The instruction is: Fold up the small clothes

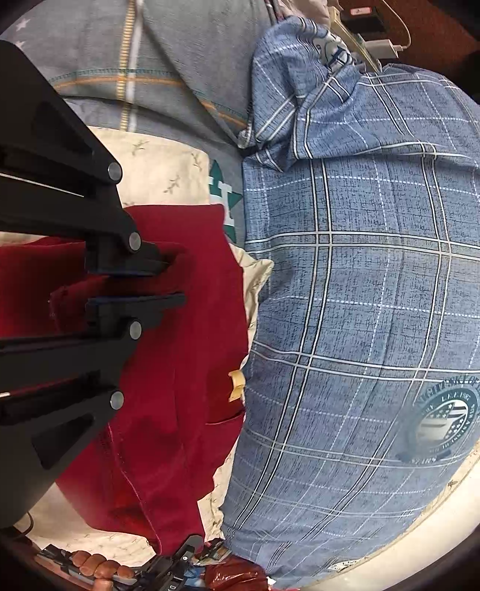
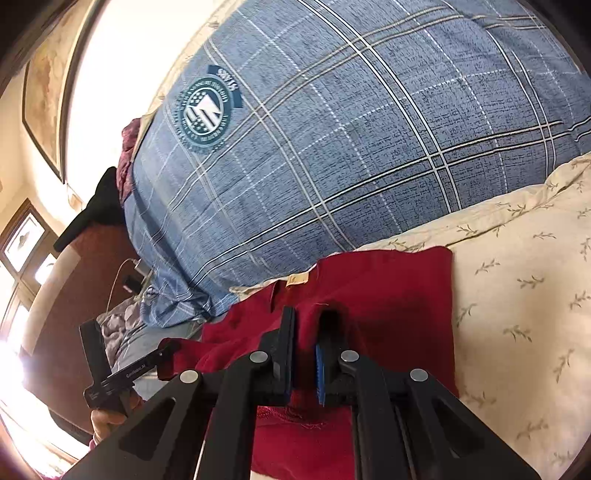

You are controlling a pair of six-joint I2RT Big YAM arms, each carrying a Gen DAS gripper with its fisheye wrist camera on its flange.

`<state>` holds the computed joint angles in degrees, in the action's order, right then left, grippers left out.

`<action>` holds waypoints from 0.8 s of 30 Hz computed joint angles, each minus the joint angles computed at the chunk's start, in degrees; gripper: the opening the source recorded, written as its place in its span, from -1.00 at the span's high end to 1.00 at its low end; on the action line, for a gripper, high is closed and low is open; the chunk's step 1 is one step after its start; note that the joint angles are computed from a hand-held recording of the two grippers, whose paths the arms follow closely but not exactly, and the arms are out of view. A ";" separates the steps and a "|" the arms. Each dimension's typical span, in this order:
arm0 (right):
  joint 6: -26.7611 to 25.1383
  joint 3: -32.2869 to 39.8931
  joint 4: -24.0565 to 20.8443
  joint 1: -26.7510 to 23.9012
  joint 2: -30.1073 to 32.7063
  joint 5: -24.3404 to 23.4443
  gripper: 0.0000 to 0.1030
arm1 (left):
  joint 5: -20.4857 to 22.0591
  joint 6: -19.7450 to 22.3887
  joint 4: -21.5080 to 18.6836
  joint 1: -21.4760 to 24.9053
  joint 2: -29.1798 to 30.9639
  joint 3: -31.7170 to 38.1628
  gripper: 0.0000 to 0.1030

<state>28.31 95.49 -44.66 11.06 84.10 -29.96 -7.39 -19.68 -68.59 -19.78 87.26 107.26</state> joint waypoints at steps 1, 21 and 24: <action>0.10 0.45 0.06 -0.06 0.61 0.15 0.85 | 0.18 0.01 -0.12 0.22 0.57 0.60 0.89; 1.46 12.15 -7.46 -1.21 12.48 4.24 0.71 | 10.47 -5.15 -1.29 4.82 9.90 7.20 0.76; -0.45 8.76 -4.99 -1.36 8.65 7.16 0.26 | 12.05 -3.69 -0.39 4.89 8.26 5.96 0.38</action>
